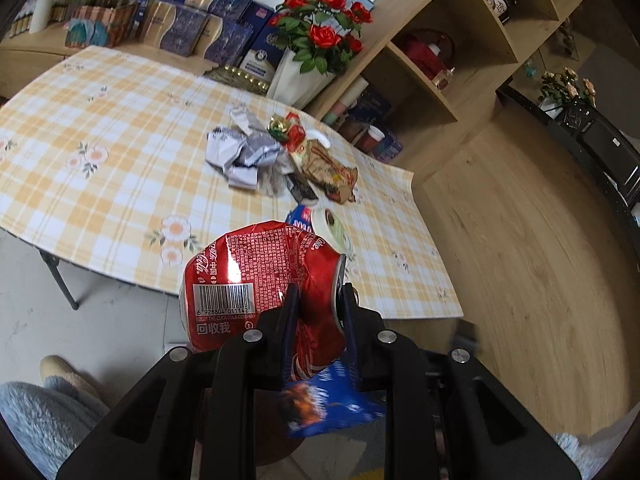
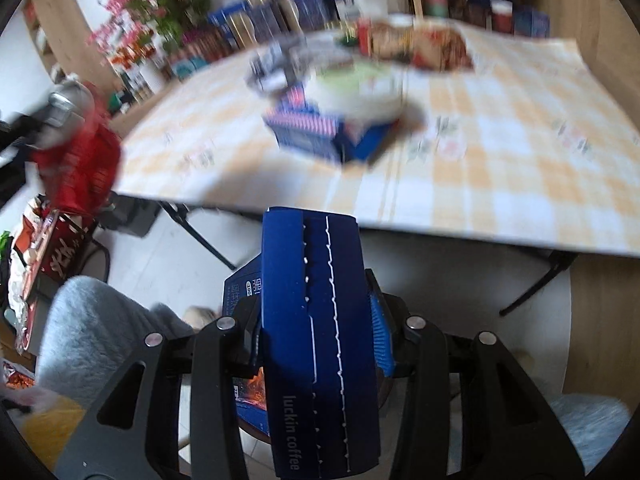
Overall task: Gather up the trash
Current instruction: 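Lower both tools over the brown bin and open the right tool to drop the box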
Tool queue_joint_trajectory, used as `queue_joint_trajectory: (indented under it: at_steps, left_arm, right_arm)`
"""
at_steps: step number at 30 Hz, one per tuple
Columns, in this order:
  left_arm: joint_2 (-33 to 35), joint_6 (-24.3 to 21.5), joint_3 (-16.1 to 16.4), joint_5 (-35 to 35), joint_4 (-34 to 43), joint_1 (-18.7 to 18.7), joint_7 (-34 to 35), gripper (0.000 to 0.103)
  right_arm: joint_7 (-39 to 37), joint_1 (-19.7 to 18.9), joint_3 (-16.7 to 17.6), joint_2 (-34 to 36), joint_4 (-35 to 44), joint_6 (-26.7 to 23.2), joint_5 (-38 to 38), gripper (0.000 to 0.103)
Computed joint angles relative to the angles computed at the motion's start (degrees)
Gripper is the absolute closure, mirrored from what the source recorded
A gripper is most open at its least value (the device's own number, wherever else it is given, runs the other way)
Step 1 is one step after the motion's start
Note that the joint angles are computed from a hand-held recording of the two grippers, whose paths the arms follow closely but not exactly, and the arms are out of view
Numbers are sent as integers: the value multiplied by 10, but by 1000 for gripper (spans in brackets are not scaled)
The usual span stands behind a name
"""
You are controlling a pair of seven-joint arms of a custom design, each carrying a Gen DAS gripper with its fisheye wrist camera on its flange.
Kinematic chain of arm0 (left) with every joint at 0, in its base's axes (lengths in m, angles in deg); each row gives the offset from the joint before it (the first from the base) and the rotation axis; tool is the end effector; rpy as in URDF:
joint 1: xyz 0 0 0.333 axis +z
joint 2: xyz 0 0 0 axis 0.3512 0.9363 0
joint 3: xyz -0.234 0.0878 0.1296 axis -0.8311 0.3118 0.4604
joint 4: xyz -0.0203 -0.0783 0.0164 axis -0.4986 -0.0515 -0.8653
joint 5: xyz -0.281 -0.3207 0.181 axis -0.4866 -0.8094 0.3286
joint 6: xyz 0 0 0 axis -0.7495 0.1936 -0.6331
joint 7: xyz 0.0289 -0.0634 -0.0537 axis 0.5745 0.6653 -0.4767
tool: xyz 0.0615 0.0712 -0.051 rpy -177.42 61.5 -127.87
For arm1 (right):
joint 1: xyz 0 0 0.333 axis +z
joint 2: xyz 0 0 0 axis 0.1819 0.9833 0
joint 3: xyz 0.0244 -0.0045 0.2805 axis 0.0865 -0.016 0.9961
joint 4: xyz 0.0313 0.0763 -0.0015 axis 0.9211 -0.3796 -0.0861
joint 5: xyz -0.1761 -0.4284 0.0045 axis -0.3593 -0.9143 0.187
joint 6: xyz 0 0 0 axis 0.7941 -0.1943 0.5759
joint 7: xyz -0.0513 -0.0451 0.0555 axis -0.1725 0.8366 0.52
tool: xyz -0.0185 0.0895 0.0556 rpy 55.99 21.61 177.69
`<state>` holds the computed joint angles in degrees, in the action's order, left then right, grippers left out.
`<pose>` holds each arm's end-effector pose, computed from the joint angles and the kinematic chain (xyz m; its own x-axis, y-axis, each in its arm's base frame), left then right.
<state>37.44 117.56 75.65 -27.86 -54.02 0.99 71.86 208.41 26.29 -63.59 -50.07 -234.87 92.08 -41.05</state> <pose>0.5053 -0.2161 0.5738 -0.4948 -0.6505 0.5762 -0.8164 0.1207 -0.5648 0.3948 0.2215 0.4688 -0.1887 -0.9451 -0.2668 -0.7995 0.3056 -0.5172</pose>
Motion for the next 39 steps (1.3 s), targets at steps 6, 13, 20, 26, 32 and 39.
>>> queue_joint_trajectory:
  at_steps: [6, 13, 20, 26, 32, 39]
  left_arm:
    - [0, -13, -1, 17, -10, 3, 1, 82]
    - [6, -17, -6, 24, -17, 2, 6, 82]
    - [20, -27, -23, 69, -19, 3, 17, 82]
    - [33, -30, -31, 102, -34, -1, 37, 82]
    - [64, -34, -41, 121, -37, 1, 44, 82]
    - [85, 26, -55, 126, -64, -8, 99, 81]
  right_arm:
    - [52, -4, 1, 77, 7, 2, 13, 60]
    - [65, 2, -11, 110, 8, -9, 5, 36]
    - [116, -15, 6, 61, -28, -9, -18, 14]
    - [186, -33, 19, 35, -45, -45, -46, 8]
    - [210, -32, 11, 34, -49, -64, -55, 7]
    - [214, -27, 7, 53, -37, -75, -65, 7]
